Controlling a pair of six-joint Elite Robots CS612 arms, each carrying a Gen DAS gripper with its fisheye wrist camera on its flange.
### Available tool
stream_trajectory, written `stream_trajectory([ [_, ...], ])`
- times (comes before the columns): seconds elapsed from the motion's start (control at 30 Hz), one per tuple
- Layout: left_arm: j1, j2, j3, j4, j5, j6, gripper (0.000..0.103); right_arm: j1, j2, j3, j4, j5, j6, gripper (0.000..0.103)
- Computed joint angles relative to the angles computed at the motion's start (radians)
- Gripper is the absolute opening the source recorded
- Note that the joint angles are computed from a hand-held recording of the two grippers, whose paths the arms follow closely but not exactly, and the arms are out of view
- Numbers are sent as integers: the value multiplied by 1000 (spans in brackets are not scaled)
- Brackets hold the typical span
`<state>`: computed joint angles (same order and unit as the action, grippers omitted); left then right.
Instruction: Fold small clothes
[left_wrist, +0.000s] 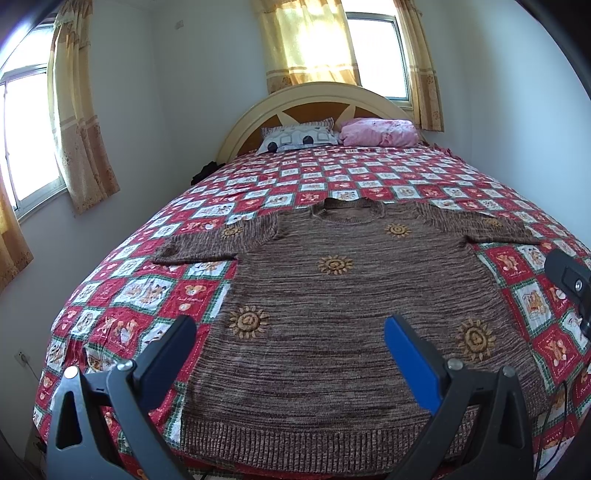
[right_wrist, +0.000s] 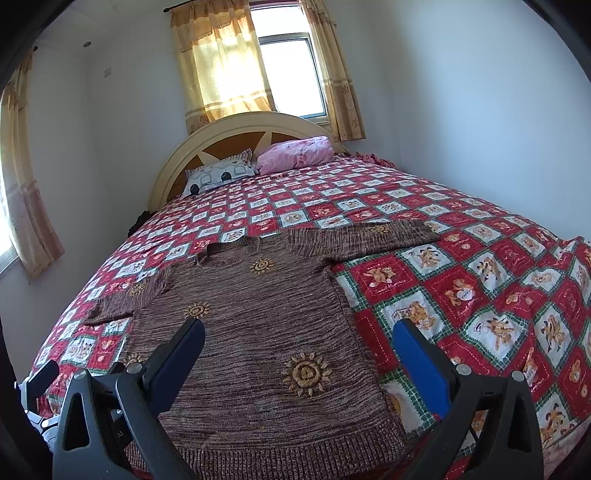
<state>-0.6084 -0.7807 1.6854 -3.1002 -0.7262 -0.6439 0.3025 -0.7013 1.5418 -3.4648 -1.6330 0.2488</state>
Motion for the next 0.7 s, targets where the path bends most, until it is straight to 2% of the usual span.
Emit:
stream_trajectory([
  [0.7, 3, 5, -4, 12, -25, -18, 103, -3, 0, -3, 29, 13, 4, 102],
])
